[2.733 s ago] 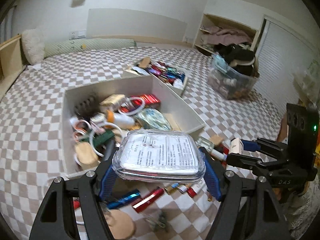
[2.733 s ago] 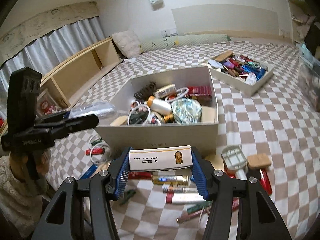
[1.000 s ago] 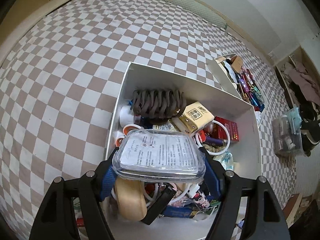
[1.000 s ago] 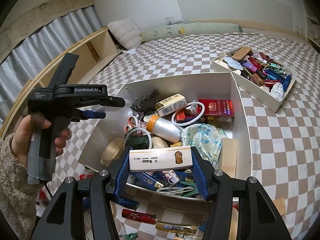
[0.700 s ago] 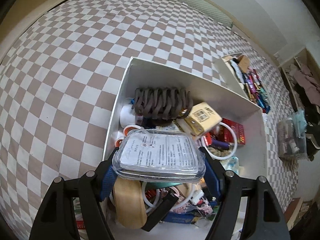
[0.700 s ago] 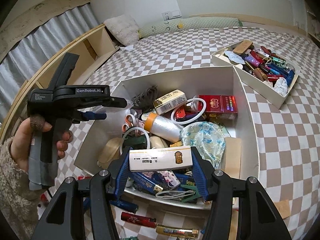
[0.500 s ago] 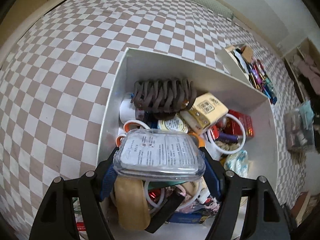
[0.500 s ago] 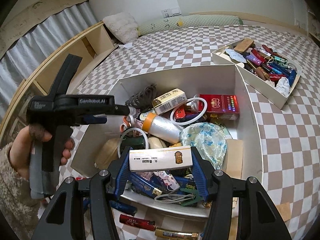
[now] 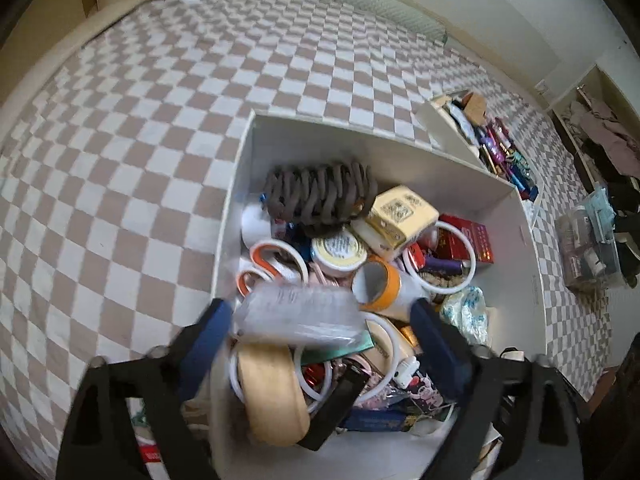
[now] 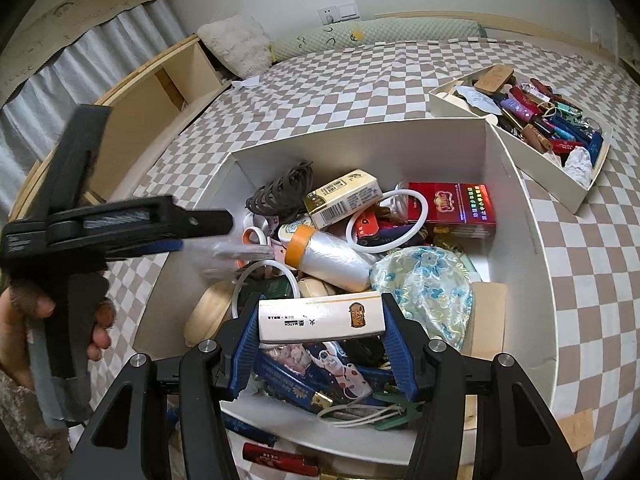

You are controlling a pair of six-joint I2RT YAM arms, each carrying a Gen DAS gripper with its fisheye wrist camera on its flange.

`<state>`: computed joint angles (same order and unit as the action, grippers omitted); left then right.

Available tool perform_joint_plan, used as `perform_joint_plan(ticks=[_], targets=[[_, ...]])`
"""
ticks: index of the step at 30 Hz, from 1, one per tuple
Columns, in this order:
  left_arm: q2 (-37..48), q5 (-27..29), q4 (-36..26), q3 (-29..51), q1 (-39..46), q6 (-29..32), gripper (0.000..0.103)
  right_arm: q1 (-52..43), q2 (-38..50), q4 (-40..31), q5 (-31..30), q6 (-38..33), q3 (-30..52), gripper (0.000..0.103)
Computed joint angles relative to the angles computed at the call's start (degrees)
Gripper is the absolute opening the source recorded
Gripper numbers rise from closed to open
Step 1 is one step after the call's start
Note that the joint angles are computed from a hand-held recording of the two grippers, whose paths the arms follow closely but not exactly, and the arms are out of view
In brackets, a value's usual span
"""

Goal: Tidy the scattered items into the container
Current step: 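Lower the clear case into the box and open the left tool while the right tool holds the white box, then open the right tool to drop the small white box into the box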

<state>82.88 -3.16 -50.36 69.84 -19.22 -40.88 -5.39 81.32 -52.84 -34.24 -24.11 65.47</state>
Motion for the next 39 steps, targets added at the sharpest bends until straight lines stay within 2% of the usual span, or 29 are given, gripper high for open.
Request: perform_joint_plan(ticks=[17,18,19,21,39], targets=[[-3.3,1.6,1.0,-2.6,2.2,1.8,0.094,4.8,4.5,0.6,1.6,7.5,2.7,0.058],[-3.5,1.7,1.0,-2.8,2.3,1.9,0.094,4.8,4.9,0.8,1.7,8.3,2.7,0.067],[-3.4,1.6,1.0,-2.7,2.3,1.9,0.094,4.9,5.1,1.0,2.0,8.9,2.6,0.081],[-3.4,1.4,0.9,-2.7,2.3,2.1,0.094,5.0,4.9,1.8,2.5,9.7,2.1,0.088],[-6.0,-1.3,-2.0,-2.5,0.1,2.9,0.094,2.8,2.9,0.2,2.5,9.4,1.7,0.088]])
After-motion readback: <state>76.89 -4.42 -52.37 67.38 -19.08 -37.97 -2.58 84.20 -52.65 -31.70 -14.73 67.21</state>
